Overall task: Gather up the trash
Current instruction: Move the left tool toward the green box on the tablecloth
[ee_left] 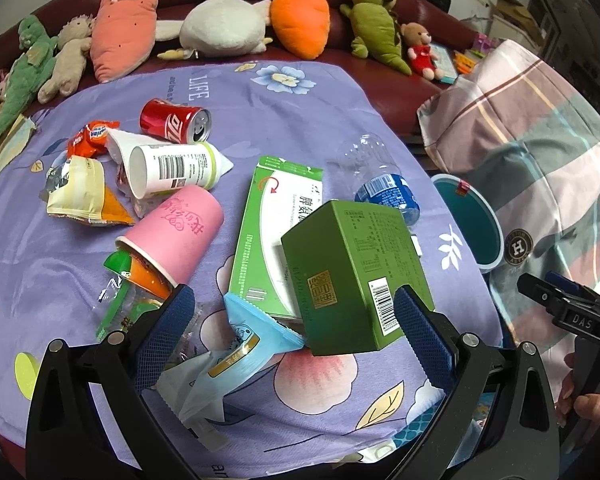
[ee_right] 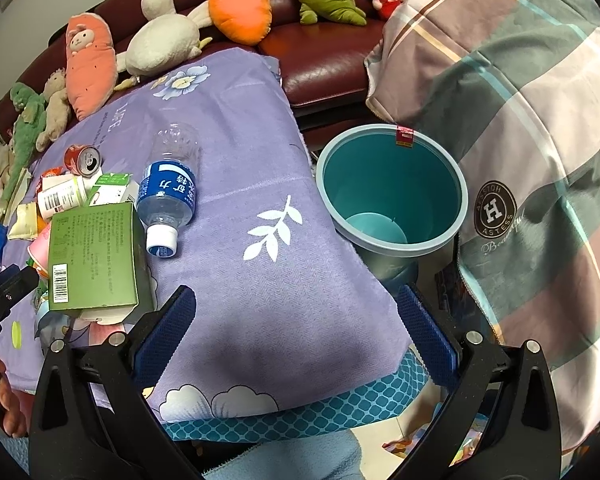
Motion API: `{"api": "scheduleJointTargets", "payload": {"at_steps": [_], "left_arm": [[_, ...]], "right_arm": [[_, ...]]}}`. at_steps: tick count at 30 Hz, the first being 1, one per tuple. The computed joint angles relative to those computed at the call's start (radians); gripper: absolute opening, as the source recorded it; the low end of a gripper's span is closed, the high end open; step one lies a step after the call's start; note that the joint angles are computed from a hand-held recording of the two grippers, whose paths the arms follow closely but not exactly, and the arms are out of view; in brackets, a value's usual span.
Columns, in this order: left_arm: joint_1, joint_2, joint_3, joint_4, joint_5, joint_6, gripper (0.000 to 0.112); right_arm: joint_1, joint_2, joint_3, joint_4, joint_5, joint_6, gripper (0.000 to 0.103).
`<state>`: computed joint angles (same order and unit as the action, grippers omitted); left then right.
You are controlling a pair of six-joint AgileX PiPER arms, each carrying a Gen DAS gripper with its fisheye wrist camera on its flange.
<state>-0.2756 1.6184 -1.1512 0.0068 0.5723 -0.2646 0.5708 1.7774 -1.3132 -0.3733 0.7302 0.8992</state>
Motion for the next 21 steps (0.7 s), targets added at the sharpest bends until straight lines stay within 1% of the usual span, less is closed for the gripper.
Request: {"api": "scheduleJointTargets", "payload": {"at_steps": [21], "left_arm": [[-0.017, 0.022, -0.006, 0.015, -0.001, -0.023, 0.099]], "right_arm": [[-0.008, 0.006, 0.002, 0.009, -0.009, -0.007, 0.097]]}}
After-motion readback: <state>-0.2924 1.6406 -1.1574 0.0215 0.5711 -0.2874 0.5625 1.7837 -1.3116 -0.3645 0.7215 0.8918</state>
